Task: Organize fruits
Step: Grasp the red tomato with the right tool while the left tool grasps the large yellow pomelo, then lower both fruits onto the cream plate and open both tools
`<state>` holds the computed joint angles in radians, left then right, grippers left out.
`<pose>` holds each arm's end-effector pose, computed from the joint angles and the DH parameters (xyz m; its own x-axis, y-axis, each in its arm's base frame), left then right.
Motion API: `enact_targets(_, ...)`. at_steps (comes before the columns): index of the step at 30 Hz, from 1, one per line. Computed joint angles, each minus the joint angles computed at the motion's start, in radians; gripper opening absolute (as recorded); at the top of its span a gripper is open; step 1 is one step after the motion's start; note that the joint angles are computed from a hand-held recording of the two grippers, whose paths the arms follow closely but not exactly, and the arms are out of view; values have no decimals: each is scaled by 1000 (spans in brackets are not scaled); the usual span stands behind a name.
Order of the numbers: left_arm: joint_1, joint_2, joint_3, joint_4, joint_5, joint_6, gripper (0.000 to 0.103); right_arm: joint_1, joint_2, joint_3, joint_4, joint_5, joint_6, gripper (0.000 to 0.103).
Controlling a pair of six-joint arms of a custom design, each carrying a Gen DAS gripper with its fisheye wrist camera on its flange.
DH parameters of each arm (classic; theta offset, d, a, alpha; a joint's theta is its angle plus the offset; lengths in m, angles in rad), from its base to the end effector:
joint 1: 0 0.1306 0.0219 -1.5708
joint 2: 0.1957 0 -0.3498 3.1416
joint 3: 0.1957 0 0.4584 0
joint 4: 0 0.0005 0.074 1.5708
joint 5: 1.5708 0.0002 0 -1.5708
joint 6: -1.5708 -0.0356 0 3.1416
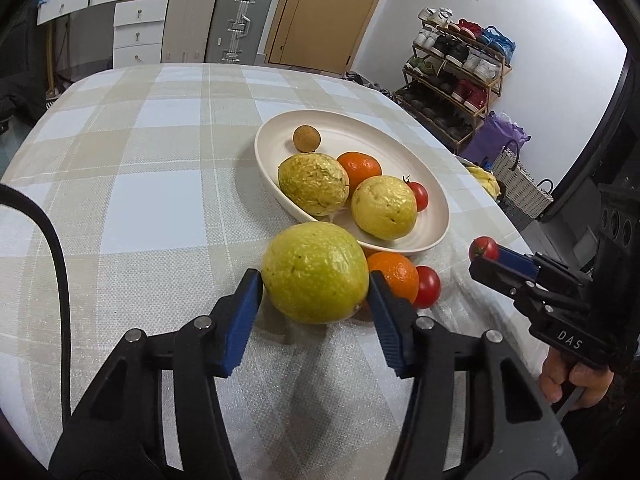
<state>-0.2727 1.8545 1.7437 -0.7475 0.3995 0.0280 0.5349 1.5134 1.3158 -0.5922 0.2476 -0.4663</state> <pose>0.6785 -0.2046 0.3093 -0.7423 0.1808 -0.6452 0.4724 0.8241 -0.3125 0.5173 0.2958 0.3099 -0.7012 0.0912 -0.7071 -0.0341 0.9864 0.1610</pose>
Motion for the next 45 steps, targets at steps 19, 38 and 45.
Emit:
enact_targets(19, -7, -113, -115, 104, -57, -9, 51, -5, -17, -17, 38, -29, 18, 37)
enact_targets(38, -32, -157, -162, 183, -110, -2, 51, -28, -19, -26, 103, -66, -22, 37)
enact_targets(45, -45, -168, -167, 214, -116, 9, 51, -36, 10, 15, 77, -69, -7, 37)
